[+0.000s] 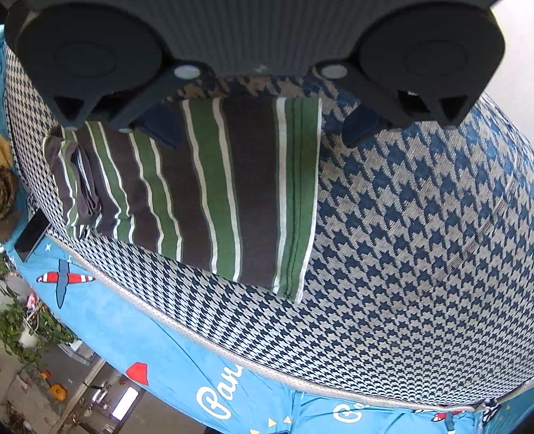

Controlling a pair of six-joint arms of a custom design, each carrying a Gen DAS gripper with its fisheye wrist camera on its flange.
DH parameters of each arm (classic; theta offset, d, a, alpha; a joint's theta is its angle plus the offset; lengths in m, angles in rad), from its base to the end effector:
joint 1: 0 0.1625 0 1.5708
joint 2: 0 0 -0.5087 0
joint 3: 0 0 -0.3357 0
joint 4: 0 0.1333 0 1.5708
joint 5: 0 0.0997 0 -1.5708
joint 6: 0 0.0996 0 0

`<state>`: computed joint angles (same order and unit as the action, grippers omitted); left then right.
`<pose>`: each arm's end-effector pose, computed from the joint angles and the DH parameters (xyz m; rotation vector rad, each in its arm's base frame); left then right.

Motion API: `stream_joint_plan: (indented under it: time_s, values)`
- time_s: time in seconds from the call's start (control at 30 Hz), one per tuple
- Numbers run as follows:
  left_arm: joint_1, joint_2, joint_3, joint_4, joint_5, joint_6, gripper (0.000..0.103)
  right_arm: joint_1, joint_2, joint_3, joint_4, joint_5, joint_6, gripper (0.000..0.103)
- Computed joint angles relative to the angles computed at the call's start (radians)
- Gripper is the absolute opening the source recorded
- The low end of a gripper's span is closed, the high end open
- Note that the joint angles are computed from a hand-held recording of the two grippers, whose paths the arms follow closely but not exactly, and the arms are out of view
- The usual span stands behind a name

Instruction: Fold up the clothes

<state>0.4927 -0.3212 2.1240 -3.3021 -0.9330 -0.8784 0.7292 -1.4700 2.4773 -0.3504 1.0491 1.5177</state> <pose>-0.3487 -0.4058 -0.0905 0.2951 2.6320 -0.6724 -0.0556 -0.2950 0.2531 1.1423 -1.9875 0.9430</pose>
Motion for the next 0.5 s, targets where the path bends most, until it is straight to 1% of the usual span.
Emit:
stream_joint_plan:
  time_s: [0.1, 0.23, 0.37, 0.43, 0.5]
  values:
    - [0.031, -0.020, -0.023, 0.011, -0.058, 0.078, 0.103, 0.031, 0.039, 0.017, -0.041, 0.012, -0.081, 0.055]
    - [0.060, -0.041, -0.030, 0.004, -0.123, 0.101, 0.103, 0.077, 0.092, 0.022, -0.078, 0.047, -0.188, 0.054]
    - [0.109, -0.059, -0.043, 0.004, -0.175, 0.106, 0.103, 0.139, 0.140, 0.004, -0.113, 0.118, -0.207, 0.050]
    - [0.119, -0.064, -0.047, 0.004, -0.184, 0.099, 0.103, 0.158, 0.164, 0.001, -0.136, 0.139, -0.232, 0.048]
    - [0.127, -0.067, -0.053, -0.001, -0.187, 0.101, 0.103, 0.155, 0.188, 0.012, -0.167, 0.129, -0.285, 0.047]
